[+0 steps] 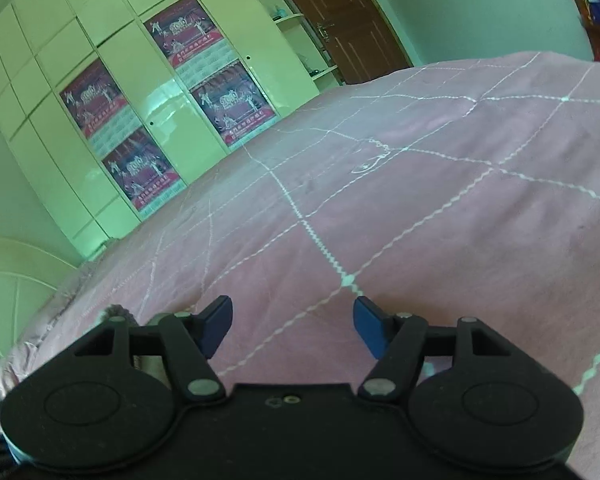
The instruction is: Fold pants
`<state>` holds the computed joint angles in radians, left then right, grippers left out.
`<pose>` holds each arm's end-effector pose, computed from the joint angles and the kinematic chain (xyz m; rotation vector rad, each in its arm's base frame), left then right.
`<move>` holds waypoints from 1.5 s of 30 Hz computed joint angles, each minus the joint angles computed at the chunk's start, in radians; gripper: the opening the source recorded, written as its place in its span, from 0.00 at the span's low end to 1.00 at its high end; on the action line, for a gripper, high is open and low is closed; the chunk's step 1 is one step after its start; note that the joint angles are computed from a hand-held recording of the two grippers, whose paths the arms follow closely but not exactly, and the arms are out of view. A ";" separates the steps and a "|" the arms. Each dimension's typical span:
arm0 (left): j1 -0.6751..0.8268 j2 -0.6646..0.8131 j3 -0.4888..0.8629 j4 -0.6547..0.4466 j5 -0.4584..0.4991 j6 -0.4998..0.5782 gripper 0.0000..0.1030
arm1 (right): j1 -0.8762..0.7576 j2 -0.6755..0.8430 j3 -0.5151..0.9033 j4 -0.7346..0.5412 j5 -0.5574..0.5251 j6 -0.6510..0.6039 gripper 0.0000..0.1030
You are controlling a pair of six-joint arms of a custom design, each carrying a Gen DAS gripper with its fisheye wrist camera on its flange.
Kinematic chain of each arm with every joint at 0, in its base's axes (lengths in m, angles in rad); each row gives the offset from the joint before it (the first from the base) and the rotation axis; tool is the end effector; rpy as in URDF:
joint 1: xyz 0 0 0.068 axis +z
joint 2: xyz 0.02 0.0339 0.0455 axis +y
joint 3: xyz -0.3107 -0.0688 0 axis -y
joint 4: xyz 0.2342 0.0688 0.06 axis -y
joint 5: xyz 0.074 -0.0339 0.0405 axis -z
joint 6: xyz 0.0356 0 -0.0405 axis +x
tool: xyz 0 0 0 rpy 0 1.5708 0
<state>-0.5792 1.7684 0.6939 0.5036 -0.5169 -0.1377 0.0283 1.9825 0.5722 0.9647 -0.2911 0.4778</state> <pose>0.2888 -0.1679 0.1841 0.1593 2.0556 0.1141 0.3381 0.0198 0.1300 0.2710 2.0324 0.6121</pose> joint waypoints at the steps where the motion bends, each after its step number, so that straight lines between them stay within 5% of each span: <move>1: 0.012 -0.041 -0.051 0.022 -0.001 -0.003 1.00 | 0.003 0.006 0.002 0.006 -0.037 0.008 0.58; 7: 0.088 -0.242 -0.302 0.085 -0.058 -0.029 1.00 | 0.071 -0.006 0.007 0.033 -0.252 0.054 0.57; 16: 0.305 -0.420 -0.544 0.169 0.064 -0.014 1.00 | 0.216 -0.093 0.037 -0.157 -0.217 0.013 0.57; 27: 0.610 -0.172 -0.522 0.288 0.295 -0.048 1.00 | 0.243 -0.045 0.066 -0.165 -0.199 0.235 0.57; 36: 0.600 -0.020 -0.502 0.437 0.257 -0.090 1.00 | 0.285 -0.003 0.114 -0.175 -0.171 0.315 0.54; 43: 0.626 0.038 -0.523 0.538 0.285 -0.074 1.00 | 0.366 0.005 0.269 -0.416 -0.013 0.321 0.55; 44: 0.626 0.042 -0.524 0.545 0.285 -0.075 1.00 | 0.381 0.002 0.306 -0.484 0.017 0.284 0.52; 45: 0.623 0.048 -0.527 0.554 0.282 -0.076 1.00 | 0.397 -0.001 0.341 -0.542 0.044 0.238 0.34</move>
